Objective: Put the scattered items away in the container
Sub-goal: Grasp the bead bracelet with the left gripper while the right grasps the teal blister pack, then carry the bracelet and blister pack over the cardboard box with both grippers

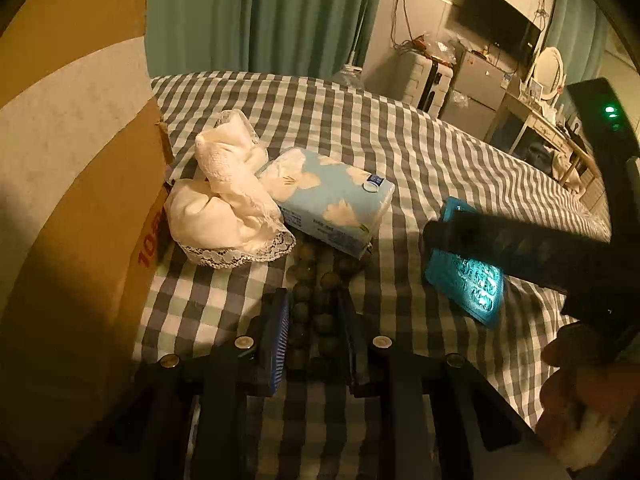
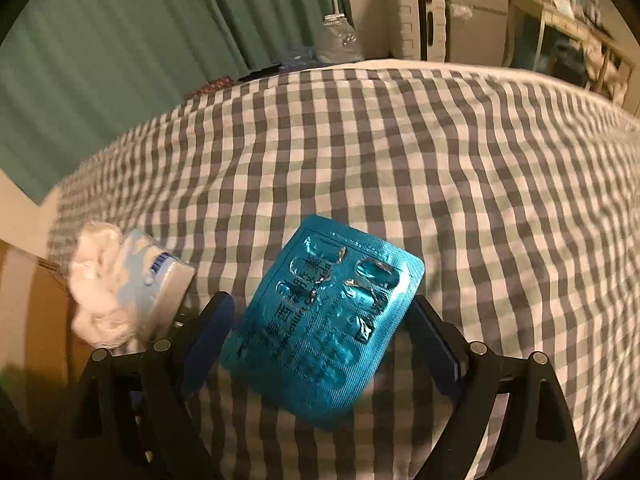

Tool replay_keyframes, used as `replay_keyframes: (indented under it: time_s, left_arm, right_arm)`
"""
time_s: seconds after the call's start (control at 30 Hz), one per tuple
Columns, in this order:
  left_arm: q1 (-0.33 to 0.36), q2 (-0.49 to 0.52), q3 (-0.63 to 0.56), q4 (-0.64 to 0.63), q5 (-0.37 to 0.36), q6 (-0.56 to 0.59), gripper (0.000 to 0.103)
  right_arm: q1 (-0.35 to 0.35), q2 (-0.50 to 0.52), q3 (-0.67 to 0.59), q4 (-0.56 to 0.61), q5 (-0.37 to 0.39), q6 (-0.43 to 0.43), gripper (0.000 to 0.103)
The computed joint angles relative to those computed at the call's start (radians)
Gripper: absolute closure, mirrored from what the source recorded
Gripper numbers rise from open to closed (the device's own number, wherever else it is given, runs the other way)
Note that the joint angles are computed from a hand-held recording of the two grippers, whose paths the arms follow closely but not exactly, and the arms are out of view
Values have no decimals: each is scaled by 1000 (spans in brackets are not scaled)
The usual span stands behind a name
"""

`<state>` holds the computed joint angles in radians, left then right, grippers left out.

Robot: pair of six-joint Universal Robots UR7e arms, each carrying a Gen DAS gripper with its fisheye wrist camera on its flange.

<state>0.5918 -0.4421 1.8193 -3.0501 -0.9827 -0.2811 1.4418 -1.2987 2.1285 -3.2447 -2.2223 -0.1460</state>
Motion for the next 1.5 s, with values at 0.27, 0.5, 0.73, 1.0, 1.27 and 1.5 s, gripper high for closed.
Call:
replay_keyframes:
  time_s: [0.27, 0.5, 0.73, 1.0, 1.27, 1.5]
  left_arm:
    - [-16, -16, 21, -7, -10, 30, 92]
    - [-56, -65, 57, 88, -68, -19, 92]
    - [-124, -130, 130, 99, -112, -77, 92]
    - [-161, -206, 182, 133, -165, -190, 92]
    - [-213, -288, 231, 200, -119, -225, 92]
    - [-226, -352, 222, 234, -140, -245, 92]
  right_arm:
    - [-4, -46, 108, -131, 18, -181, 35]
    - [-14, -223, 294, -155, 50, -178, 35]
    - [-2, -377, 387, -42, 46, -150, 36]
    - [77, -479, 434, 51, 1, -79, 36]
    - [233, -547, 442, 133, -87, -25, 36]
    - [395, -554, 412, 201, -172, 23, 36]
